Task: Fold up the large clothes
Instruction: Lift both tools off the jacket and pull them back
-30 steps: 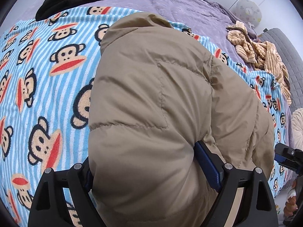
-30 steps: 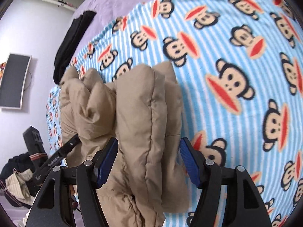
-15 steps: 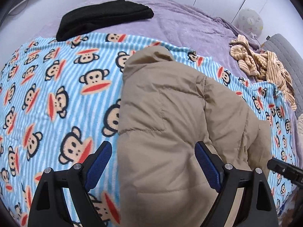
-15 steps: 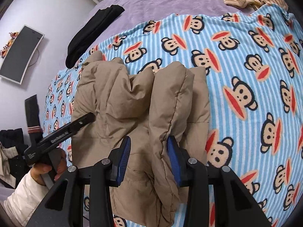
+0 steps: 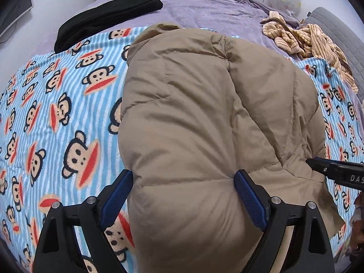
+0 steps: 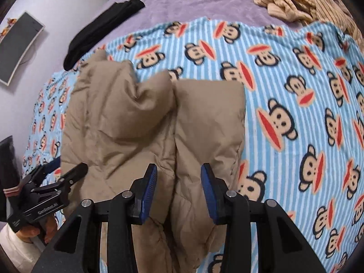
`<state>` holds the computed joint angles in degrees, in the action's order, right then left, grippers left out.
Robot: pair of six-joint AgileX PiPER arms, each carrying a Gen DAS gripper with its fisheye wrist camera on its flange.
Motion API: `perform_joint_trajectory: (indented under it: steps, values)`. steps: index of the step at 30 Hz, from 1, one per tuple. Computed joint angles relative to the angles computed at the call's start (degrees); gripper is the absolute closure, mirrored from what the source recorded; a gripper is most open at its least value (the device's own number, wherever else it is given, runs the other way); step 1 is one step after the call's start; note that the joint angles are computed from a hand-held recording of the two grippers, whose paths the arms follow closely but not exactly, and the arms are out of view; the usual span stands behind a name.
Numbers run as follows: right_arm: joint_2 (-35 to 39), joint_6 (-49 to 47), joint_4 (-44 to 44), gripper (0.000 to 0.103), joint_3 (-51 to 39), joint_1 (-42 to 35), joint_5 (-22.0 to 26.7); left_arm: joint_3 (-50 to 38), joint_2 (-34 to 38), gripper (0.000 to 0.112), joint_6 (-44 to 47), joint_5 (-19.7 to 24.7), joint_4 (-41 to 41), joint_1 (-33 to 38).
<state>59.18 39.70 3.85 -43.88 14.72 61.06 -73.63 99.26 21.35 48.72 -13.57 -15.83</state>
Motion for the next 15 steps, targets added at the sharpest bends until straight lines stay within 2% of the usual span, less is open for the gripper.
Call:
perform_joint_trajectory:
  steps: [5,12,15]
  values:
    - [0.6,-1.3,3.0,0.060,6.2,-2.6,-3.6,-2.0,0.9,0.017,-1.0,2.7,0.9,-0.1]
    - [-0.7,2.3,3.0,0.059,3.3,0.4,0.8,-3.1,-1.3,0.017,-3.4,7.1,3.0,0.4]
    - [-2.7,7.8,1.7,0.059,1.9,4.5,3.4,-3.0,-2.7,0.017,-3.0,8.9,2.6,1.2]
